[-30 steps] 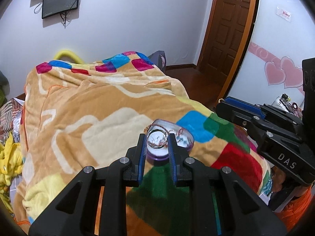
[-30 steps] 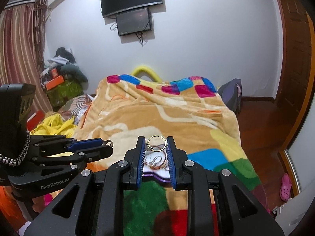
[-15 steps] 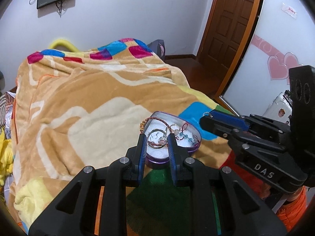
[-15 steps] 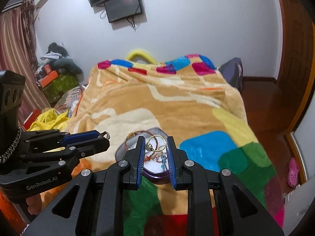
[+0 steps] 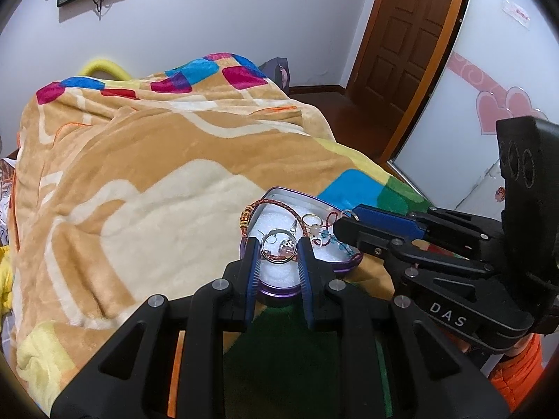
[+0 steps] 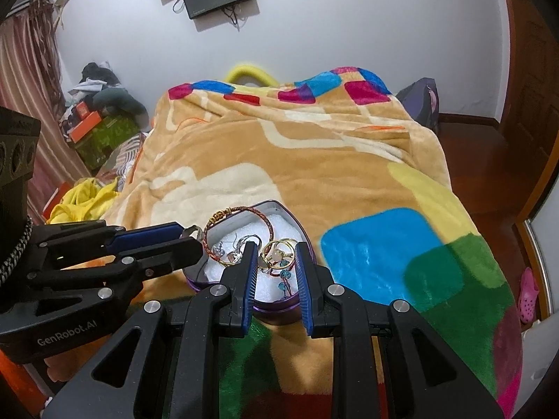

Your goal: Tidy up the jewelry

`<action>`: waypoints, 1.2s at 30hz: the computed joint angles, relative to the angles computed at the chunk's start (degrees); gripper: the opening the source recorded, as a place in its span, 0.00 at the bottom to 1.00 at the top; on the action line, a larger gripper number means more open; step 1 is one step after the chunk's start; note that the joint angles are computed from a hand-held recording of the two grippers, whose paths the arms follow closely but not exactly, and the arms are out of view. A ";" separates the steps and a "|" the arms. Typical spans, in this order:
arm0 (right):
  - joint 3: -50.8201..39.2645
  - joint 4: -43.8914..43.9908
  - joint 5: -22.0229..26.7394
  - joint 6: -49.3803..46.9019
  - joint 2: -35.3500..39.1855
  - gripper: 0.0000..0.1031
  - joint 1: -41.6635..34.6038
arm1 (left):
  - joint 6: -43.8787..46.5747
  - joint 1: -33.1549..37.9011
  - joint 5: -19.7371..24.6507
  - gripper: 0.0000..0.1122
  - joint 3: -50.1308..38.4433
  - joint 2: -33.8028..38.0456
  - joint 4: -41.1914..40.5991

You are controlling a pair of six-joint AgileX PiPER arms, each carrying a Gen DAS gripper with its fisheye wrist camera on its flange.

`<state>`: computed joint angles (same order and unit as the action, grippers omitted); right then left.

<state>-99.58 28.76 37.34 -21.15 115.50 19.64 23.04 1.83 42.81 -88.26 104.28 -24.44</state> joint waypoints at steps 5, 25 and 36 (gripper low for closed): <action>-1.95 -2.42 2.05 1.94 1.17 0.19 0.30 | 0.23 0.49 1.38 0.18 -0.68 0.40 -1.02; 4.99 -7.00 -2.86 5.38 -10.76 0.29 1.50 | -0.62 2.39 2.16 0.20 1.91 -11.48 -1.47; 19.82 -13.52 -17.47 10.80 -33.43 0.29 5.33 | -3.00 1.54 -5.24 0.34 8.84 -31.04 0.51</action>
